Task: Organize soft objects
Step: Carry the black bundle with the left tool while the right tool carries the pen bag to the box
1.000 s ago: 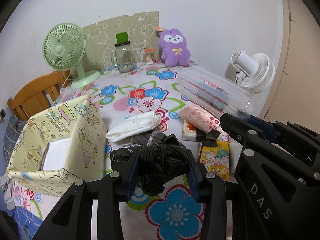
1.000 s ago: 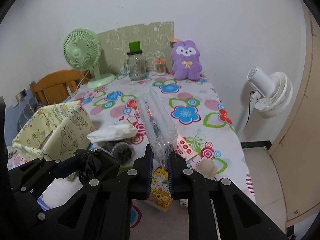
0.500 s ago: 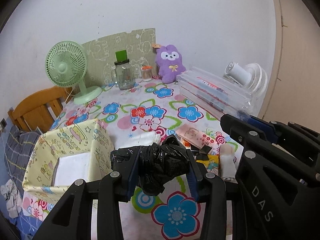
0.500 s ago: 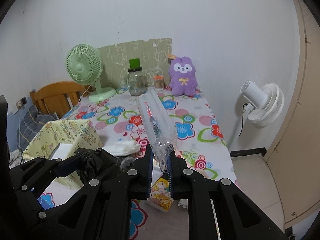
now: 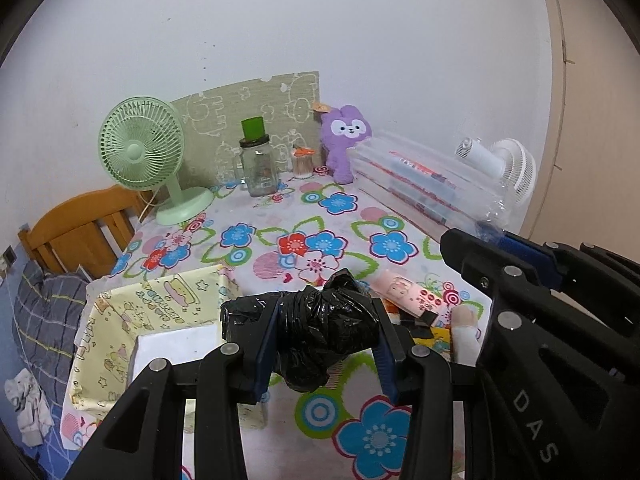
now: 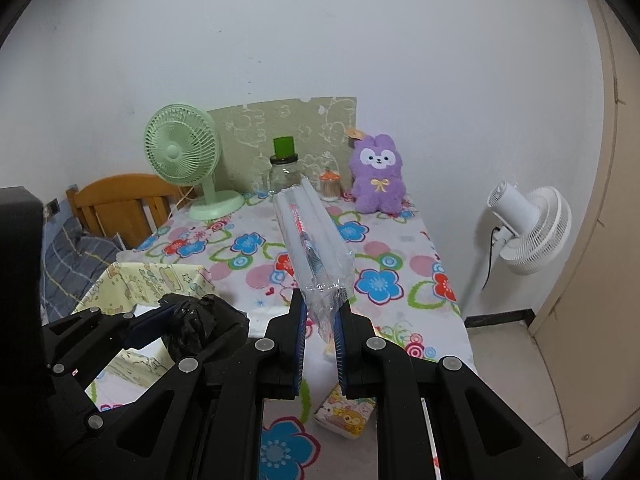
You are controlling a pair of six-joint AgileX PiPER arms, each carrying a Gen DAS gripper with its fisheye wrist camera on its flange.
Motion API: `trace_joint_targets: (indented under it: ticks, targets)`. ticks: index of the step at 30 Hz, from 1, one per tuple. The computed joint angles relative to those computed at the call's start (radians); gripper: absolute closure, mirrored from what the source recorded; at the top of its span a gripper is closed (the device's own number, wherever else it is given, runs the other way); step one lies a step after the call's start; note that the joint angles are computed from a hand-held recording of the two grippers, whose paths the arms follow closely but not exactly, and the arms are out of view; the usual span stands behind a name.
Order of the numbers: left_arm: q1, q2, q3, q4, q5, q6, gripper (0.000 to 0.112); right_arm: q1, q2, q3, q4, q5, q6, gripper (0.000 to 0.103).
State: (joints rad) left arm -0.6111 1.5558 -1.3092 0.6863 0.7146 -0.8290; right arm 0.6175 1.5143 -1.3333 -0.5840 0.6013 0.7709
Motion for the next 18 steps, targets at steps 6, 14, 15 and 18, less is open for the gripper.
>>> trace_joint_targets:
  ticks: [6,14,15,18]
  targets:
    - [0.041,-0.022,0.012,-0.016,-0.009,0.034,0.069,0.024,0.049,-0.079,0.024,0.031,-0.031,0.087]
    - [0.104,-0.046,0.036,-0.039,-0.031,0.073,0.069,0.050,0.113,-0.162,0.082,0.044,-0.093,0.087]
    - [0.113,-0.049,0.039,-0.044,-0.033,0.079,0.069,0.054,0.121,-0.173,0.090,0.046,-0.100,0.087]
    - [0.137,-0.057,0.050,-0.054,-0.039,0.096,0.069,0.060,0.152,-0.212,0.121,0.054,-0.130,0.087]
